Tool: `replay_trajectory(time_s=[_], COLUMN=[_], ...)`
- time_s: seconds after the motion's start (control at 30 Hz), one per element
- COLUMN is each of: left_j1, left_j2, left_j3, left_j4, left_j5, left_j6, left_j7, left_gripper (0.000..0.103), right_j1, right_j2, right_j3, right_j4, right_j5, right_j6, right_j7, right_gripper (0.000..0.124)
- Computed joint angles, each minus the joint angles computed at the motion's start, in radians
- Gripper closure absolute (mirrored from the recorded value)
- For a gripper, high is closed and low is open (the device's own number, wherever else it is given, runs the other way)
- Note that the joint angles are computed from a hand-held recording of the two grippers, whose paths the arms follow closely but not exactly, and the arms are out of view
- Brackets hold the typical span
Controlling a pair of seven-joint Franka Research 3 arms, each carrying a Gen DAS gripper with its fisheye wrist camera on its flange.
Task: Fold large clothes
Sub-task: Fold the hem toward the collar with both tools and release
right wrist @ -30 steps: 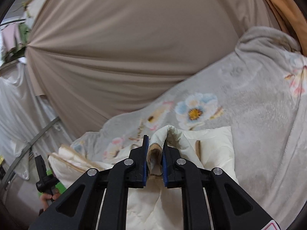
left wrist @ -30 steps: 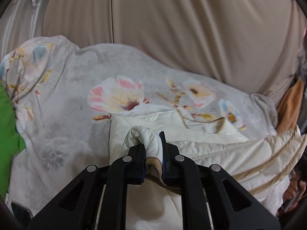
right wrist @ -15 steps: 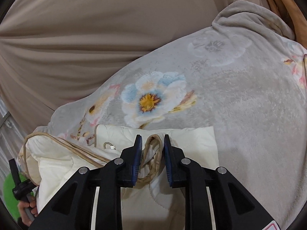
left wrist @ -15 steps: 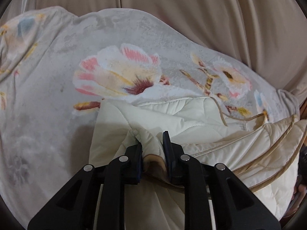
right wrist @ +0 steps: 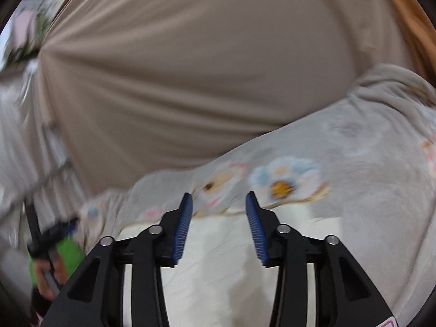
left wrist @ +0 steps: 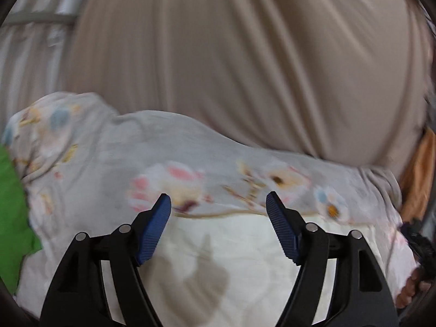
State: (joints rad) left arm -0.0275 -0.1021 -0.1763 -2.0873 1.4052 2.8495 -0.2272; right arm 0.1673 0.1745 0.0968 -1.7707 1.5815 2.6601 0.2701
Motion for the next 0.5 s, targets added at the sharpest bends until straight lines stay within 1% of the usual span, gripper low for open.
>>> replay_trajectory(time_s=[0.03, 0.07, 0.1, 0.13, 0.17, 0.2, 0.23, 0.27, 0.3, 0.33, 0.37, 0.4, 0.43, 0.47, 0.5], left_j1=[-0.020, -0.046, -0.070, -0.095, -0.118, -0.141, -0.166, -0.181, -0.187, -0.185, -0.187, -0.194, -0.204, -0.213, -0.221], left_j2=[0.057, 0.121, 0.175, 0.247, 0.308, 0.358, 0.408, 0.427, 0.434, 0.428, 0.415, 0.408, 0.404, 0.405, 0.409], left_j3=[-0.014, -0.028, -0.032, -0.041, -0.044, -0.039, -0.027, -0.013, 0.005, 0.023, 0.038, 0.053, 0.068, 0.080, 0.089], left_j4=[0.047, 0.097, 0.137, 0.190, 0.235, 0.276, 0.314, 0.323, 0.315, 0.294, 0.273, 0.263, 0.259, 0.258, 0.260], left_j5=[-0.053, -0.112, -0.165, -0.227, -0.267, -0.287, -0.294, -0.299, -0.298, -0.298, -0.303, -0.306, -0.306, -0.304, -0.300], left_j6=[0.007, -0.008, -0.026, -0.059, -0.104, -0.154, -0.214, -0.235, -0.222, -0.175, -0.149, -0.140, -0.136, -0.133, -0.131], left_j7=[0.107, 0.220, 0.314, 0.423, 0.490, 0.525, 0.538, 0.539, 0.525, 0.501, 0.484, 0.477, 0.472, 0.467, 0.462], left_gripper=[0.033, 0.033, 0.033, 0.033, 0.033, 0.033, 0.033, 0.032, 0.031, 0.029, 0.028, 0.024, 0.022, 0.021, 0.021], right_j1=[0.020, 0.044, 0.069, 0.102, 0.126, 0.142, 0.159, 0.162, 0.152, 0.121, 0.095, 0.076, 0.072, 0.059, 0.035], right_j2=[-0.003, 0.004, 0.018, 0.040, 0.063, 0.091, 0.121, 0.143, 0.158, 0.174, 0.182, 0.189, 0.197, 0.203, 0.209], right_j3=[0.011, 0.022, 0.033, 0.043, 0.048, 0.049, 0.043, 0.038, 0.041, 0.044, 0.049, 0.043, 0.032, 0.024, 0.029], right_j4=[-0.011, -0.015, -0.016, -0.015, -0.011, 0.000, 0.010, 0.018, 0.026, 0.043, 0.052, 0.055, 0.055, 0.054, 0.057], right_j5=[-0.071, -0.155, -0.232, -0.326, -0.411, -0.490, -0.571, -0.620, -0.635, -0.626, -0.619, -0.617, -0.641, -0.651, -0.644], right_j6=[-0.009, -0.023, -0.019, 0.010, 0.027, 0.035, 0.057, 0.080, 0.090, 0.071, 0.060, 0.087, 0.129, 0.163, 0.170], right_j7=[0.018, 0.045, 0.070, 0.105, 0.149, 0.202, 0.267, 0.306, 0.323, 0.340, 0.359, 0.394, 0.440, 0.471, 0.485], right_gripper=[0.090, 0.093, 0.097, 0.100, 0.102, 0.107, 0.111, 0.114, 0.121, 0.124, 0.124, 0.124, 0.124, 0.124, 0.124])
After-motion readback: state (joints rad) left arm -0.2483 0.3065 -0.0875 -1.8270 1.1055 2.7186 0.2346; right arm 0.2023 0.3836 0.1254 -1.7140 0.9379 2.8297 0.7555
